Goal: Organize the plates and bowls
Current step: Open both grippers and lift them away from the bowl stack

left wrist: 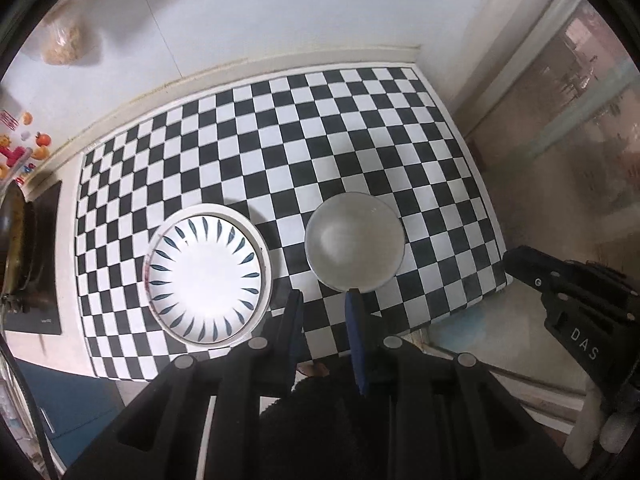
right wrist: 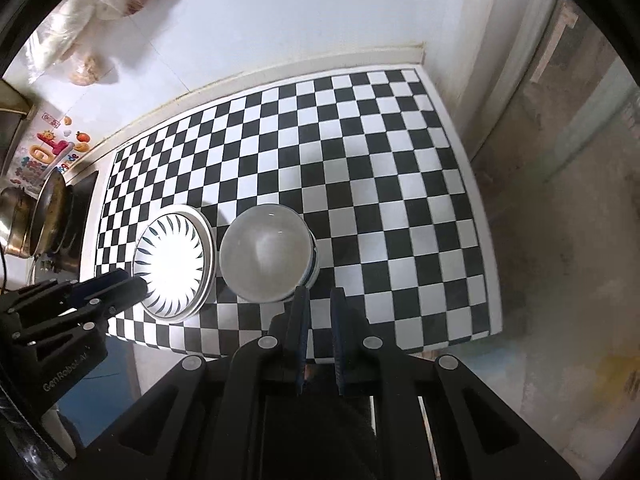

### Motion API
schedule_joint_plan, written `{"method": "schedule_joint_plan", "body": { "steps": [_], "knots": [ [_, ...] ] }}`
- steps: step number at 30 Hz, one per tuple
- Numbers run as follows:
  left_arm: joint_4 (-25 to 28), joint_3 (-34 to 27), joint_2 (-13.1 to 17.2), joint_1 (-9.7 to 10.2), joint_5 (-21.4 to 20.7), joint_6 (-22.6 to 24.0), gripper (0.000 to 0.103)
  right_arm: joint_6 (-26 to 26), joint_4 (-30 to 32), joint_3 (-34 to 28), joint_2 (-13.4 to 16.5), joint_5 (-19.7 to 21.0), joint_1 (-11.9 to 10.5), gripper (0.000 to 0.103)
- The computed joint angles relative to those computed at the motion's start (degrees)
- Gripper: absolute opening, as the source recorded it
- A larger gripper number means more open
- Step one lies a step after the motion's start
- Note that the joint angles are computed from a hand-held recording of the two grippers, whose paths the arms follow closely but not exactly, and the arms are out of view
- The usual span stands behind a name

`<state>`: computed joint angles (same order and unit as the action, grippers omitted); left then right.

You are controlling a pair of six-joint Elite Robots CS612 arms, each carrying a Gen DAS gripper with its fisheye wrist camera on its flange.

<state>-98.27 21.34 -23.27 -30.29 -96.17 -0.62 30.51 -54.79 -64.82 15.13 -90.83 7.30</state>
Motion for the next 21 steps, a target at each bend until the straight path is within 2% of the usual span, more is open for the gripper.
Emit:
{"method": "schedule_joint_plan", "body": {
  "steps": [5, 9, 16, 17, 18, 20, 21],
  "knots": [
    [-2.3, 4.6, -3.1, 0.02, -1.1, 0.1, 0.019, -0.1, 0.6, -1.6, -0.5, -0.2, 0.6, 0.012],
    [-6.2, 9.0, -5.6, -0.36, 0.8, 0.8, 0.02, -0.3, 0.6, -2.1, -0.9, -0.5, 1.0, 0.012],
    [-8.5, 10.7, -6.4, -0.2, 0.7, -0.2, 0.02, -0.9, 0.1, -1.8, -1.4, -0.9, 1.2, 0.012],
    [-8.2, 10.1, -6.0, -0.12, 0.5, -0.6, 0.026, -0.7, 0.1, -1.7, -1.4, -0.7, 1.1, 0.013],
    [-8.2, 10.0, -5.8, -0.06, 0.3, -1.1, 0.03, -0.5, -0.1, -1.7, -1.3, -0.3, 0.9, 0.018],
    [-8.6, 9.4, -5.1, 0.05, 0.6, -1.7, 0.031, 0.1, -0.6, -1.7, -0.9, 0.6, 0.6, 0.046],
    [-7.6, 7.8, -4.0, 0.21, 0.2, -1.8, 0.031, 0.8, -1.2, -2.1, -0.4, 1.9, 0.3, 0.07]
  ]
}}
